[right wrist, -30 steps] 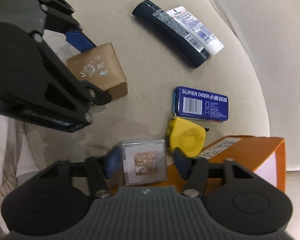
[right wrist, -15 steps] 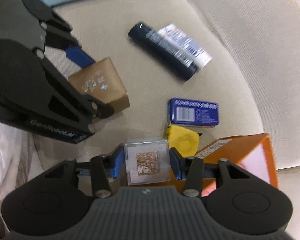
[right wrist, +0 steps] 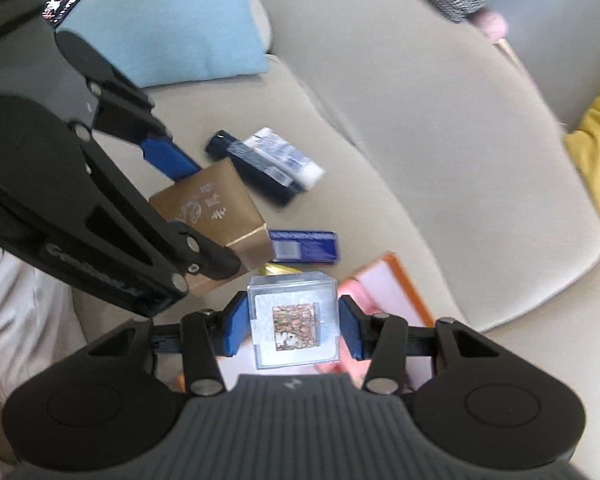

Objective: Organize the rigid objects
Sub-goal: 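Carry the brown gift box and clear square box over the orange box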

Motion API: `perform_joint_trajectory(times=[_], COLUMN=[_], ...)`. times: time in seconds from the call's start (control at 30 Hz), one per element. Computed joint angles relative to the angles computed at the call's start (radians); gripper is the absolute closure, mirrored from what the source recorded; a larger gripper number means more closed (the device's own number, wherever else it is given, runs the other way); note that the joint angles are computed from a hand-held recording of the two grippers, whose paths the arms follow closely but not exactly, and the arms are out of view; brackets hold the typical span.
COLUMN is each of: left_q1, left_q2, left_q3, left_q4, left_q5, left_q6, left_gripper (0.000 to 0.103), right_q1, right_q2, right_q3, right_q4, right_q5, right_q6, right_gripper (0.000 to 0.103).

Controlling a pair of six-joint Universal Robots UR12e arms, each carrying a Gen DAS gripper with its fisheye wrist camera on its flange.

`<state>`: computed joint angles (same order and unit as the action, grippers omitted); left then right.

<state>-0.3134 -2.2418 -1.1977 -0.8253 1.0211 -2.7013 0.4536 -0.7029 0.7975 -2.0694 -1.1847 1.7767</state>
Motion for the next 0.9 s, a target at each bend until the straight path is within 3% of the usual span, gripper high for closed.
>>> perform_joint_trajectory(times=[0.2, 0.63, 0.8, 0.9], left_q1=[-0.04, -0.129, -0.164, -0.186], left_q2=[0.012, -0.081, -0.134, -0.169], left_q3=[0.004, 0.146, 0.235, 0.292], left_q4=[-0.026, -0.264, -0.339, -0.373], left_q5=[-0.026, -0.023, 0.013, 0.049], left_q6=[0.113, 0.301, 0.314, 0.273], left_gripper=[0.035, 0.035, 0.035, 0.035], right_q1=[-0.03, -0.095, -0.113, -0.118], right_q2=[0.009, 0.1, 0.132, 0.171], right_q3=[-0.02, -0.126, -0.167, -0.231], right_q4=[-0.029, -0.013, -0.001, 0.045], right_q5=[-0.047, -0.154, -0.129, -0.124], right_q6=[0.016, 0.086, 0.099, 0.107], right_gripper=[0.054, 0.054, 0.054, 0.054])
